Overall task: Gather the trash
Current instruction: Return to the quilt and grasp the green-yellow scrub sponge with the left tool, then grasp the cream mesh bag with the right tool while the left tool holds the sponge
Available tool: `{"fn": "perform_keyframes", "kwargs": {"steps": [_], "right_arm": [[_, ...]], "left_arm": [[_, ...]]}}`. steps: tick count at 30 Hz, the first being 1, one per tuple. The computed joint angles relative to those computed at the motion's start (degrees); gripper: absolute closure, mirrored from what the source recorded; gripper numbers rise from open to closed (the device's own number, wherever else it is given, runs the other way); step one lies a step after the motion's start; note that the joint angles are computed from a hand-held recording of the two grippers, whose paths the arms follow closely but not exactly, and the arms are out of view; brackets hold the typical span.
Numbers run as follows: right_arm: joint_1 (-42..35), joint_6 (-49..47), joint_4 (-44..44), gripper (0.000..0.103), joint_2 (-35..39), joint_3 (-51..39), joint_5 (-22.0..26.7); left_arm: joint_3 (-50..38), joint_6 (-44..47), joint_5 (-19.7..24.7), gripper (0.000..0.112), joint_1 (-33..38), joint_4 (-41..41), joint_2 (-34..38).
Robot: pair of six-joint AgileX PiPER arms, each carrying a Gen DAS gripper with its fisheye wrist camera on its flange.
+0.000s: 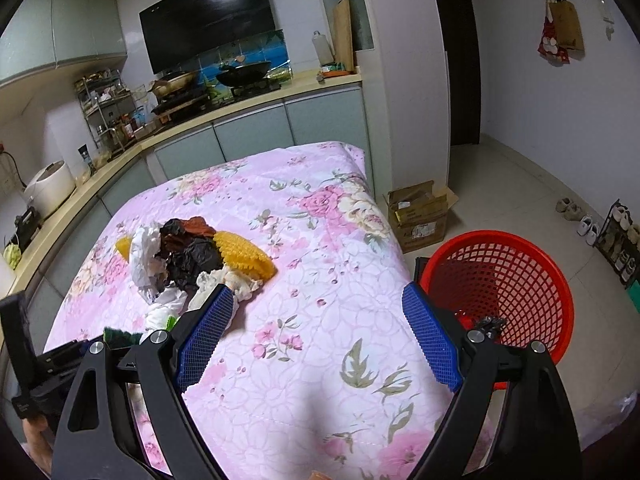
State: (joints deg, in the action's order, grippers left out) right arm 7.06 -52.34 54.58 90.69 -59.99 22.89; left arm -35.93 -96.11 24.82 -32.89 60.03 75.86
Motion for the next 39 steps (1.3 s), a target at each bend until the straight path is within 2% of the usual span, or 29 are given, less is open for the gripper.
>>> {"fn": "perform_keyframes", "kwargs": {"steps": [12,16,24,30,32,34,39], "right_arm": [[5.11,4.47,-1.7,0.019,5.9,-3.71,0.98],[8.24,7.99,-4.55,0.019,9.47,-7.06,1.0],[13.81,17.77,-14.49,0.019,16.76,-14.14,-0.04],[14.9,19.4,-15.79,0.019,21.17,-18.6,2.82],[15.34,19.67,-16.62,0.023,22.19,-19.35,3.01],[15.17,19.67,-16.59,0.034,23.22,-20.28,4.16],[14.84,16.58,-13.91,0.051,23.76,-19.83,4.49]], "left_arm": [[2.43,-11.75,9.16,0.088,-1.72,7.92,-7.32],[3.49,-15.0,9.77,0.088,-1.42,10.07,-8.8],[4.16,-15.49,9.9,0.088,-0.87,10.57,-9.13],[4.06,-15.9,10.76,0.088,-1.63,10.91,-8.69],[3.97,-15.82,10.67,0.088,-1.7,10.88,-8.44],[3.9,-15.95,10.84,0.088,-1.84,10.92,-8.22],[3.66,-16.2,11.17,0.088,-1.9,10.9,-7.57]]}}
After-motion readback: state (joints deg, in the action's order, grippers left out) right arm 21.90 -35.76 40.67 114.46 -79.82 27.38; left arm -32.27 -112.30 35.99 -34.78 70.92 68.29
